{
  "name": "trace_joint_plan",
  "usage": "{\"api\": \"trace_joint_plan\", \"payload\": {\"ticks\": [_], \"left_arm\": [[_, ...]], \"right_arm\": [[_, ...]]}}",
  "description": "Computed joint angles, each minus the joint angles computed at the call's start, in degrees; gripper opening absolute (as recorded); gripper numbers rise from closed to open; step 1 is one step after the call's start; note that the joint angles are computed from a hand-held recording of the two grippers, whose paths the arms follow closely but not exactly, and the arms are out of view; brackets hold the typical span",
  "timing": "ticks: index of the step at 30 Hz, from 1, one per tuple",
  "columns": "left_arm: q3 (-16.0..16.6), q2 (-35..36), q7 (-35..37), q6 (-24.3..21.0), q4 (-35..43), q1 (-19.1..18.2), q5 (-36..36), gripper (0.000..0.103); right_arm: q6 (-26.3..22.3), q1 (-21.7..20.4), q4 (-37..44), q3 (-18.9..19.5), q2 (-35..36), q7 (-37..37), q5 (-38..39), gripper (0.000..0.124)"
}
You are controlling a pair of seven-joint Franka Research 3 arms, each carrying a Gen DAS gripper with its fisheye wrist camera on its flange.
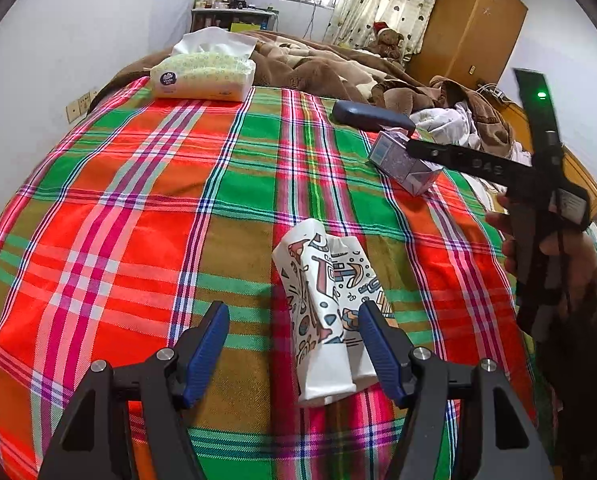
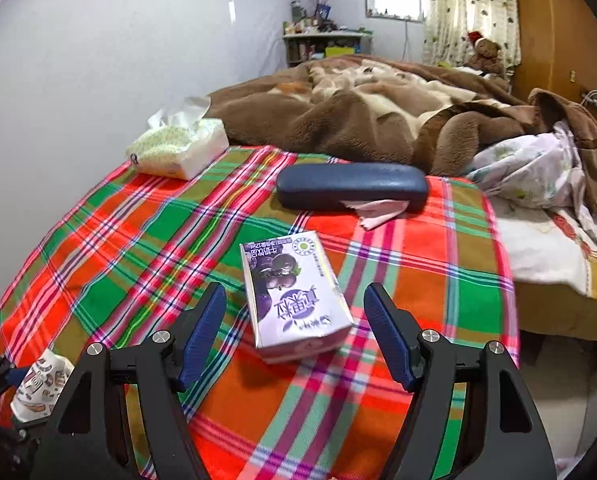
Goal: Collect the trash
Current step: 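Grasp the patterned paper cup with the left gripper while the right grasps the purple juice box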
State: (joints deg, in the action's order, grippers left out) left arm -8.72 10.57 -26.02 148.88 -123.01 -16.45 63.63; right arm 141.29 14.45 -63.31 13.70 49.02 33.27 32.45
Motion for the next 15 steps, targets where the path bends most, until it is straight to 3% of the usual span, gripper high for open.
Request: {"api": "trace_joint_plan", "payload": {"ticks": [5,15], "left_arm": [[-0.01,0.72,2.02,0.04,0.89,0.07,-0.71,0.064],[0.76,1.24,1.13,1.86,1.51,-0.12,0.65,0.038]], "right_arm": [[-2.03,1.44,3.70,-1.06,2.44,2.20,-1.92,0.073],[-3.63,2.23,5.39,-2.34,3.63,7.07,-5.47,0.072]]}}
